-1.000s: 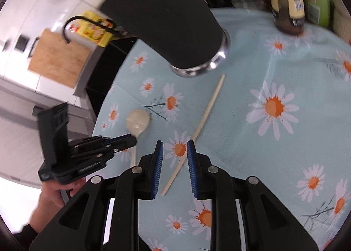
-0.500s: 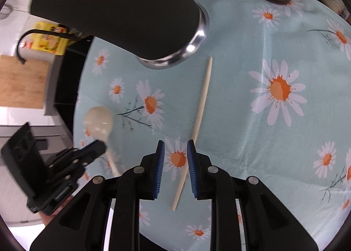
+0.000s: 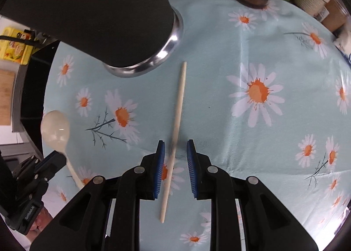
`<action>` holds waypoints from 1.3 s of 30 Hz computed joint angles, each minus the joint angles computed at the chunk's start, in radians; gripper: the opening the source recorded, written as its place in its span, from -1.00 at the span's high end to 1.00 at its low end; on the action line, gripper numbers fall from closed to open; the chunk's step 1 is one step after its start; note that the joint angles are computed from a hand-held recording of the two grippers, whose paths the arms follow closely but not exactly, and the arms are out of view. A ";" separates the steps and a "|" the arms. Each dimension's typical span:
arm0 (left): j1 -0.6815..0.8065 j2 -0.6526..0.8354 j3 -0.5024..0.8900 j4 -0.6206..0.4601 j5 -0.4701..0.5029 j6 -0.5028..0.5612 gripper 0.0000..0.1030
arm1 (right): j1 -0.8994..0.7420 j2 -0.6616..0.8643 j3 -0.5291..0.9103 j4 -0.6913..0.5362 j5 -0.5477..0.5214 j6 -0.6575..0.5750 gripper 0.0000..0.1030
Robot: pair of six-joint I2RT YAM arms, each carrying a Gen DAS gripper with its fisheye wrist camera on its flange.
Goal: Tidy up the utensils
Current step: 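Close the right gripper on a wooden chopstick while the left gripper holds the spoon, then lift the held spoon and chopstick up over the black holder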
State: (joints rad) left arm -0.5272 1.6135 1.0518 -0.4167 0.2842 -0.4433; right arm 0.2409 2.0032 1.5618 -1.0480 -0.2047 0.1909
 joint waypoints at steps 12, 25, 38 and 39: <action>0.033 0.020 0.047 -0.022 0.009 0.060 0.94 | 0.012 -0.024 -0.020 0.022 -0.014 0.058 0.89; -0.007 0.054 0.166 -0.078 -0.036 0.098 0.94 | -0.132 -0.224 -0.116 0.007 -0.208 -0.006 0.89; -0.003 -0.020 0.275 -0.149 -0.079 0.130 0.94 | -0.117 -0.407 -0.138 0.187 -0.402 -0.043 0.89; -0.001 -0.021 0.285 -0.152 -0.083 0.132 0.94 | -0.112 -0.417 -0.140 0.212 -0.404 -0.044 0.89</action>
